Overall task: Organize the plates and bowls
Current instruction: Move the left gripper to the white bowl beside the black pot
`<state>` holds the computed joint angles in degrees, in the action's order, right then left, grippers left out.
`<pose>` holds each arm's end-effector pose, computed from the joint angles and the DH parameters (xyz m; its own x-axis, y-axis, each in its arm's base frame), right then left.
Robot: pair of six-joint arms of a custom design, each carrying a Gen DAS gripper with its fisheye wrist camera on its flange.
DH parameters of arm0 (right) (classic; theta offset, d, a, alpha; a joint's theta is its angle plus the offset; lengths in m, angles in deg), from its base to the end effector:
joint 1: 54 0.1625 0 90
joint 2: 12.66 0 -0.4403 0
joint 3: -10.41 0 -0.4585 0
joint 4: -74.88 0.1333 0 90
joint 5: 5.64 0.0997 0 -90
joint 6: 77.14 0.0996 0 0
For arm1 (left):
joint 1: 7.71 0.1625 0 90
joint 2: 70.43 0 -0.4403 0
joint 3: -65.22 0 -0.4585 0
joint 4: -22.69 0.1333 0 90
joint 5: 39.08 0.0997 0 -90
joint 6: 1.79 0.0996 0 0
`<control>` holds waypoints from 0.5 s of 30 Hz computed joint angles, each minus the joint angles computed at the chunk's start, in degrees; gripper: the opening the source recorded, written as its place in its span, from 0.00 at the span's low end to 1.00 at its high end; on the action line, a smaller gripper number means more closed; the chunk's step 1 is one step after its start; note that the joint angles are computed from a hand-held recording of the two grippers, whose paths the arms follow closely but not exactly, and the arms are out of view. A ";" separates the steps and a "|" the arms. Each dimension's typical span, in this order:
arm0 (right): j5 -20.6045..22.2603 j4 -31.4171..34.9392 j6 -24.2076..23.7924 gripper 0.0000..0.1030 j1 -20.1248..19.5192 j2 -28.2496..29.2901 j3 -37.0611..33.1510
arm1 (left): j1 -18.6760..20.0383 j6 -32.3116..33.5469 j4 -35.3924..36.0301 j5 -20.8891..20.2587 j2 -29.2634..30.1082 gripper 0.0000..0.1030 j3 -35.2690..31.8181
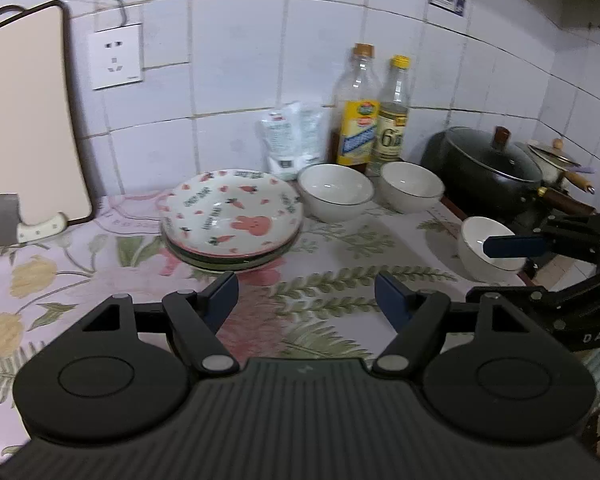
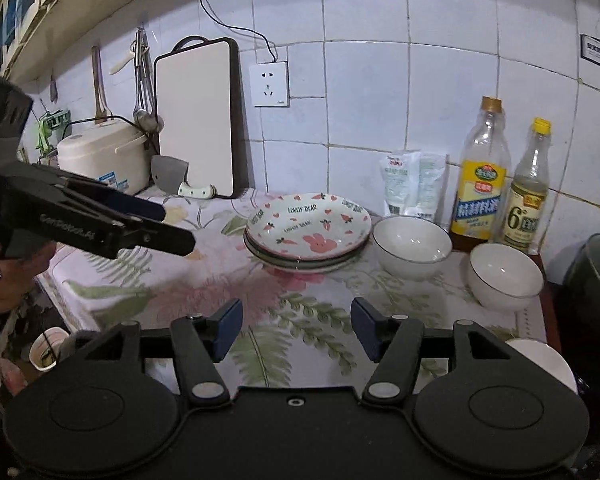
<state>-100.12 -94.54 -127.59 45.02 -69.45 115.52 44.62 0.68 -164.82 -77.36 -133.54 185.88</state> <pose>0.2310 -0.6546 0.1549 -0.5275 -0.7262 0.4409 -0.8496 0.4487 -0.2773 -0.1756 -0.5735 0.1850 -0.7775 0.0057 -0.6288 0.5024 0.6070 -0.6157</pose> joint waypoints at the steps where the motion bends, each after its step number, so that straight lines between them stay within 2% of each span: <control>1: 0.03 -0.04 -0.09 0.65 -0.33 -0.67 0.50 | -0.04 0.14 0.18 -0.60 0.48 0.72 -0.33; 6: -0.54 -1.55 -0.23 0.68 -2.17 -2.64 2.29 | 0.10 1.23 1.33 -3.57 3.62 0.73 -2.80; 10: -1.04 -2.69 0.16 0.78 -4.25 -3.68 3.37 | 0.88 2.17 2.35 -6.90 6.64 0.73 -5.51; 15: -1.44 -3.00 1.48 0.79 -7.10 -4.59 3.90 | 2.45 2.62 4.31 -10.96 10.89 0.73 -9.70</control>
